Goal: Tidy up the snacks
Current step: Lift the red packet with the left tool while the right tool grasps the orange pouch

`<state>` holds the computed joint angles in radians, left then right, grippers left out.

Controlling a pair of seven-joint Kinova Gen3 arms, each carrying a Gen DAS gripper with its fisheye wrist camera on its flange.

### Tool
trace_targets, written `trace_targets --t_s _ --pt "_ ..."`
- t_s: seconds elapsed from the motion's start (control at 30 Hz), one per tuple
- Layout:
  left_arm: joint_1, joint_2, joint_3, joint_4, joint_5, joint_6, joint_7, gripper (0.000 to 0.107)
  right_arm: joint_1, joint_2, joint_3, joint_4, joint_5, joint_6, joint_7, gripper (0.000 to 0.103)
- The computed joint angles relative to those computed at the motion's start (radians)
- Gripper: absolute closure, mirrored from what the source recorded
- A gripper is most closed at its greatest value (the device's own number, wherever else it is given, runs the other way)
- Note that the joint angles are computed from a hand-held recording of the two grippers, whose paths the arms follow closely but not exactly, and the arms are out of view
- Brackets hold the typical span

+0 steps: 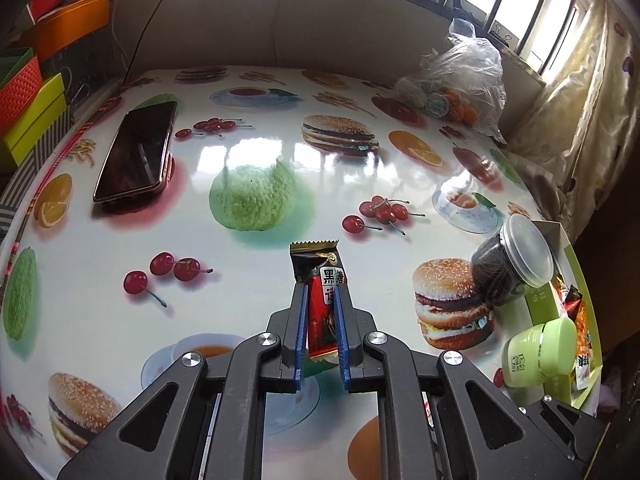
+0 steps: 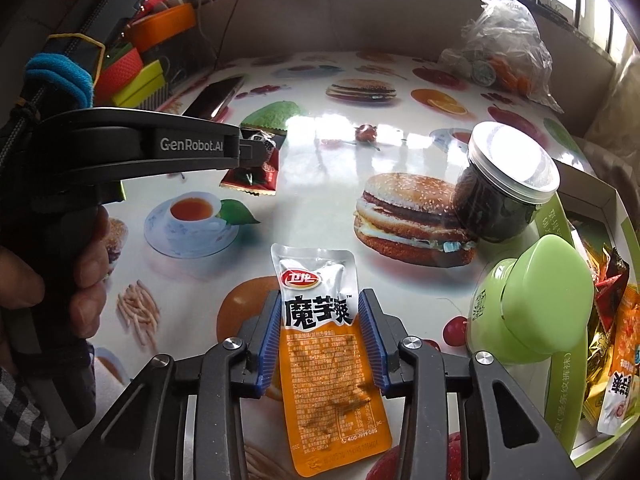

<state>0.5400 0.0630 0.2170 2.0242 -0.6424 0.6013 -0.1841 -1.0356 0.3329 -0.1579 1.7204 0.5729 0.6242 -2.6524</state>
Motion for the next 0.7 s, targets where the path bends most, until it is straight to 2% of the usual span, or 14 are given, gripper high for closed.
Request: trace_targets --t_s 0.17,0.2,0.23,0.27,0.37,0.47,0.57,0.63,0.7 --pt "0.002 -0.045 0.021 0.021 -0.025 0.013 0.038 0.094 -0.015 -0.005 0.005 0.009 0.022 -0.009 -0.023 0.069" --pt "-0.002 -0.054 0.027 0.025 -0.025 0.014 0.041 0.094 -0.014 -0.008 0.003 0.011 0.024 -0.015 -0.024 0.087" --pt "-0.005 -0.062 0.035 0.028 -0.027 0.018 0.048 0.094 -0.026 -0.010 0.008 0.007 0.038 -0.005 -0.037 0.096" --pt "-0.007 -0.069 0.044 0.031 -0.034 0.024 0.060 0.094 -0.030 -0.010 0.007 0.000 0.042 0.006 -0.040 0.101" --pt "-0.021 -0.083 0.061 0.037 -0.035 0.032 0.065 0.094 -0.019 -0.005 -0.009 -0.011 0.029 0.017 -0.020 0.101" --pt "-0.034 -0.100 0.075 0.054 -0.028 0.030 0.072 0.094 0.006 -0.022 -0.020 0.020 -0.001 -0.033 -0.009 0.101" --pt "-0.047 -0.114 0.090 0.070 -0.017 0.029 0.081 0.094 0.022 -0.049 -0.018 0.060 -0.025 -0.082 -0.010 0.088" --pt "-0.056 -0.121 0.099 0.081 -0.015 0.024 0.087 0.094 0.030 -0.047 -0.024 0.053 -0.051 -0.054 0.001 0.073" --pt "-0.061 -0.127 0.108 0.091 -0.012 0.024 0.095 0.094 0.029 -0.045 -0.026 0.053 -0.059 -0.036 0.004 0.064"
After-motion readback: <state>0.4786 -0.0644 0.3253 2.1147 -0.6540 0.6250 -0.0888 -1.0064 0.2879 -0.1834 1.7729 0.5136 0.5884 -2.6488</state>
